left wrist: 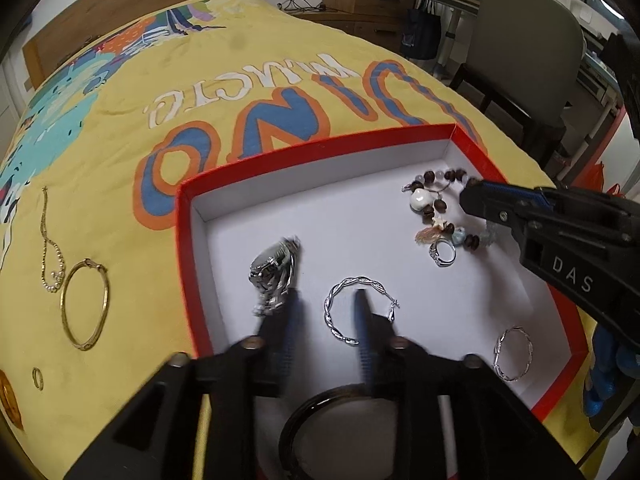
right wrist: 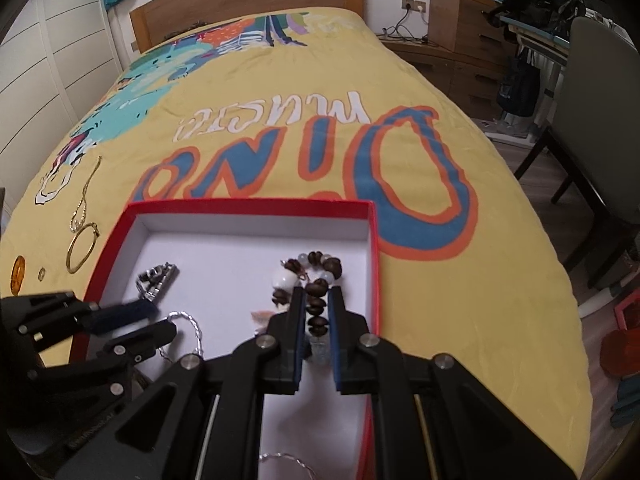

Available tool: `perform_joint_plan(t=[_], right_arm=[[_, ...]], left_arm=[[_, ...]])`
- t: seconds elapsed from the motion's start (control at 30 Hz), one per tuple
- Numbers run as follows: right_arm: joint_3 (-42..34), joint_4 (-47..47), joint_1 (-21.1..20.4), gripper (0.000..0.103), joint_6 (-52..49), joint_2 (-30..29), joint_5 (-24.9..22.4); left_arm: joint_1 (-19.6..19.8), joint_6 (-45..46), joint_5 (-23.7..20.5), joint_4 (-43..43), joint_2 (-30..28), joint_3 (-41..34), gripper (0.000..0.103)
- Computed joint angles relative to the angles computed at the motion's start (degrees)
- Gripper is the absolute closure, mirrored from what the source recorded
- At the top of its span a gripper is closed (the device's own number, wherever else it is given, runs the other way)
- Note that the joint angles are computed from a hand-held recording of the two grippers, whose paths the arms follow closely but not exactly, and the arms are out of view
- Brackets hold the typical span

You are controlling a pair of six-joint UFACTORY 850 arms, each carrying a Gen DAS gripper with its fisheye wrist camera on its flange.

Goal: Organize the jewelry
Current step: 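Carry the bracelet and hoop into the red box and open both tools, then withdraw both tools from the box and move toward the amber bangle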

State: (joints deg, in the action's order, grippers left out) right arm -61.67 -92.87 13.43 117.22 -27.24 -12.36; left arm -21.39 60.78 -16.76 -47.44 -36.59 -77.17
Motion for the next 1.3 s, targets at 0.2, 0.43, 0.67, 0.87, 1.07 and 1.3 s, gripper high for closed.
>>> perform_joint_plan(t=[0.2, 0.43, 0.67, 0.87, 1.07, 1.3], right_arm=[[1.84, 2.30, 0.90, 0.092, -1.23, 2.77, -1.36], [4.66, 6.05, 4.17, 0.073, -2.89, 8.07, -4.80], [7.11, 10.24, 9.06, 0.073, -3.79, 13.00, -8.39], [8.38, 11.49, 14.22, 0.073, -2.43, 16.56, -11.42], [8.51, 11.64, 20.02, 0.073, -0.52, 19.23, -15.21], [7.68, 10.65, 26.19, 0.073, 1.41, 20.59, -18.72]], left_arm=[[0.54, 5.13, 1.38, -4.64, 3.79, 2.83, 0.061], [2.20, 14.05, 5.01, -14.04, 12.34, 10.10, 0.046], [5.02, 23.27, 7.25, -22.84, 21.32, 17.41, 0.045], [8.49, 36.11, 8.20, -35.86, 29.11, 23.55, 0.042], [12.41, 41.00, 7.88, -40.48, 35.62, 28.20, 0.040], [16.75, 41.40, 6.86, -39.68, 42.27, 32.55, 0.039]])
